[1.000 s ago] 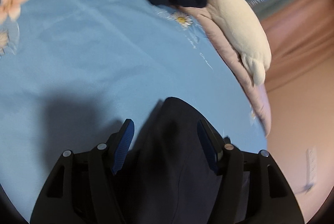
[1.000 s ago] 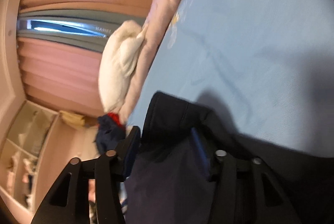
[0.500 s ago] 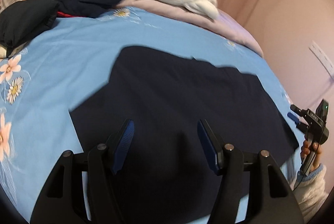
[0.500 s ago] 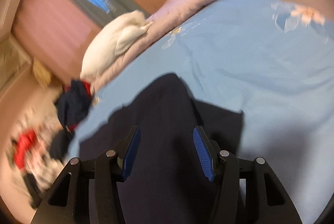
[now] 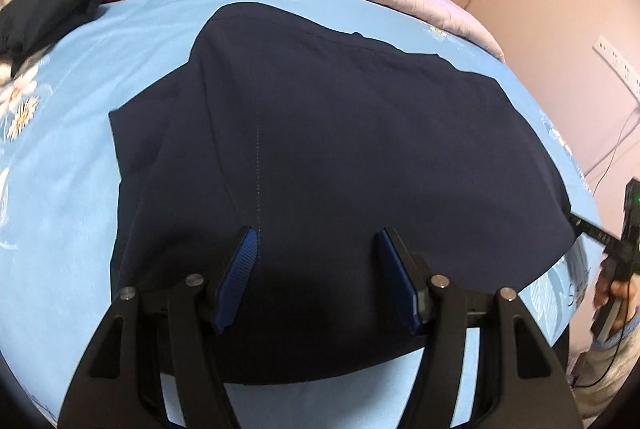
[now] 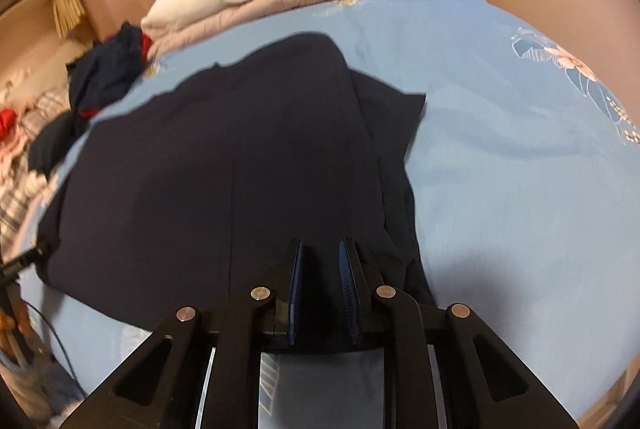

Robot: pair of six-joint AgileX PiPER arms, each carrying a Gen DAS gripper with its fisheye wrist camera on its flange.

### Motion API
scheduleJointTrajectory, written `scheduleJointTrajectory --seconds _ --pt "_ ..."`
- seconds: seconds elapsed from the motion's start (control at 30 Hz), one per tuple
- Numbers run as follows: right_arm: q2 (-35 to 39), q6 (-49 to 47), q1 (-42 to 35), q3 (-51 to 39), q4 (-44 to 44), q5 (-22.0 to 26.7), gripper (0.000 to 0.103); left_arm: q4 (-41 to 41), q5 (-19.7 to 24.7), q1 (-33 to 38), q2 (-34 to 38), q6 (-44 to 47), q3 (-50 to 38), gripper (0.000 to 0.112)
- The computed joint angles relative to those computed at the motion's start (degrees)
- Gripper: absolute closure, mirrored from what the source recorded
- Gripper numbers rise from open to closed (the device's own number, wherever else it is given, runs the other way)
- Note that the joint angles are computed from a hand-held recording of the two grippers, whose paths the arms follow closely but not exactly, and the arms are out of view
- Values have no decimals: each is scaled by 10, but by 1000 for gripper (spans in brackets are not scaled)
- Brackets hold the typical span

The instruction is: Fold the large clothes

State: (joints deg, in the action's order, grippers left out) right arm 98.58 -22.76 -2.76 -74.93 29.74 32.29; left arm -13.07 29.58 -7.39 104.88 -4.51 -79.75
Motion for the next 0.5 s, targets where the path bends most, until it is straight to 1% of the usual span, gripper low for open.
scheduleJointTrajectory --seconds 0.07,0.1,0.2,0.27,0.33,0.37,0.4,0.47,0.5 --pt "-7 24 7 4 -26 -4 81 38 5 -10 -8 -39 3 49" --pt "-12 35 8 6 -34 -4 81 73 10 -19 -13 -72 5 49" --pt "-29 49 10 10 -37 -3 81 152 14 -44 -31 -146 22 49" --pt "-46 28 11 26 -18 -15 81 177 13 -53 -39 -171 37 49" --pt "-49 37 18 35 -38 -29 81 183 5 -54 -47 -177 56 49" --pt "-42 43 19 34 -46 -29 81 188 3 -55 -51 -182 63 49" --pt "-33 39 15 33 -35 -24 81 198 2 -57 -52 -193 66 49" --pt "-24 3 0 42 15 -16 81 211 2 -61 -53 -205 69 49" --pt "-23 -7 -1 49 33 -20 81 215 2 -63 -56 -210 73 49"
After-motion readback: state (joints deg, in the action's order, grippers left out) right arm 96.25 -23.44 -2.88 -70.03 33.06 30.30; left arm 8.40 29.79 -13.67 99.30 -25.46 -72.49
